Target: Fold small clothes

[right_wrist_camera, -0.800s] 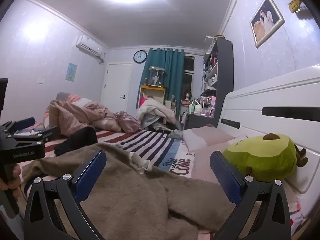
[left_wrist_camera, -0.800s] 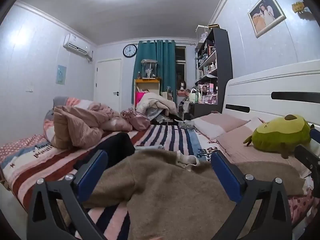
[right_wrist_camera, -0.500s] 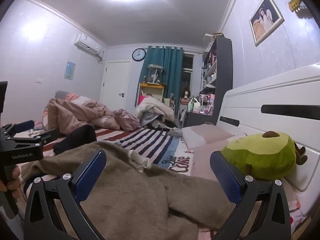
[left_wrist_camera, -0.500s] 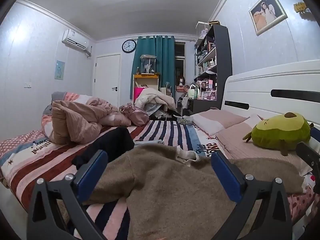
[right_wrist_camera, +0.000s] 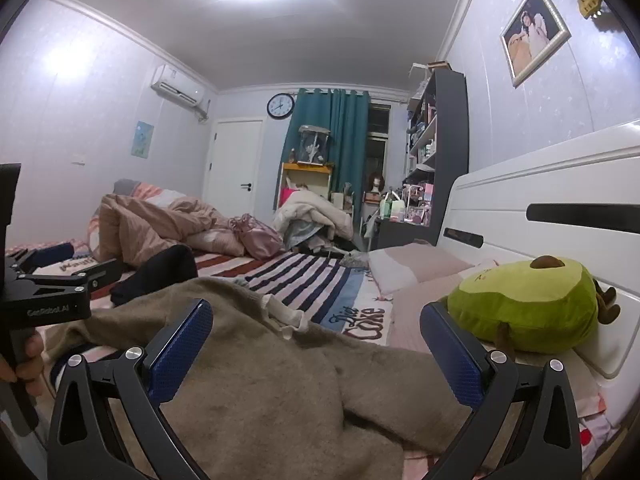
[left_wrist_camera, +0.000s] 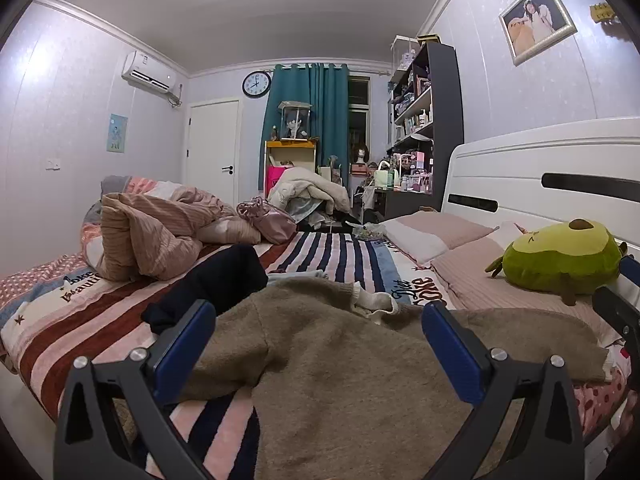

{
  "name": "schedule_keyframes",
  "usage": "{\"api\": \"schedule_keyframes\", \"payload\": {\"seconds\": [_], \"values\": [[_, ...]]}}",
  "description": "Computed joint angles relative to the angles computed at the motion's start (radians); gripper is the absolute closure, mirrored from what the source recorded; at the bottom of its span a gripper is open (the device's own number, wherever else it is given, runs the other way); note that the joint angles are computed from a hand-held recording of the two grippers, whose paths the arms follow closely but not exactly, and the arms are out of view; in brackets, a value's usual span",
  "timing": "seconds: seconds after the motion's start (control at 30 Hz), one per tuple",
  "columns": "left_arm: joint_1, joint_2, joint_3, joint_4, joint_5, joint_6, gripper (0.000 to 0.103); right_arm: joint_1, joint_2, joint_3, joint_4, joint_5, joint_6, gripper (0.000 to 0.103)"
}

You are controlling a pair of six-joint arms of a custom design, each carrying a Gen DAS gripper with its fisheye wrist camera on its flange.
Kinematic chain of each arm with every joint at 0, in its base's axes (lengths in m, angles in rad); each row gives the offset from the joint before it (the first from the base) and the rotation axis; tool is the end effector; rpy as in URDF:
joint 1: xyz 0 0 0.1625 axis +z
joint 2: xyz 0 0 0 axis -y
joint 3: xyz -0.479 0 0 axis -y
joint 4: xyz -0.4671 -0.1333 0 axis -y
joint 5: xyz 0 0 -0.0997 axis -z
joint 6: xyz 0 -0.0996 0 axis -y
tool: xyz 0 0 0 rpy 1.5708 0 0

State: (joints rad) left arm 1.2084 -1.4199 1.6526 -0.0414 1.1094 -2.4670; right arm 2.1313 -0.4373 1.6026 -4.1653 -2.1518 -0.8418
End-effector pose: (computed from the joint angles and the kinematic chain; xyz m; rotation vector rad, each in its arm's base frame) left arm -0.0449 -0.6194 0.4135 0.6622 1.9516 -1.5748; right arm 0.4465 -0.5635 0.0231 0.8576 -1.7873 1.5679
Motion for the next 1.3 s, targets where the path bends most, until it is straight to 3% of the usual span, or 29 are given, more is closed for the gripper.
{"api": "schedule_keyframes", "payload": {"seconds": [0.5,1.3], "values": [[0.006,-0.023,0.022,-0.005,0.066,0.006,0.001,0.004,-0.007,0.006,-0.006,-0.008,0.033,0.000],[0.016,-0.013,0.005,0.025,0.064,-0.027,0.001,0.004,-0.009,0.014,-0.006,0.000,0.038,0.000]]}}
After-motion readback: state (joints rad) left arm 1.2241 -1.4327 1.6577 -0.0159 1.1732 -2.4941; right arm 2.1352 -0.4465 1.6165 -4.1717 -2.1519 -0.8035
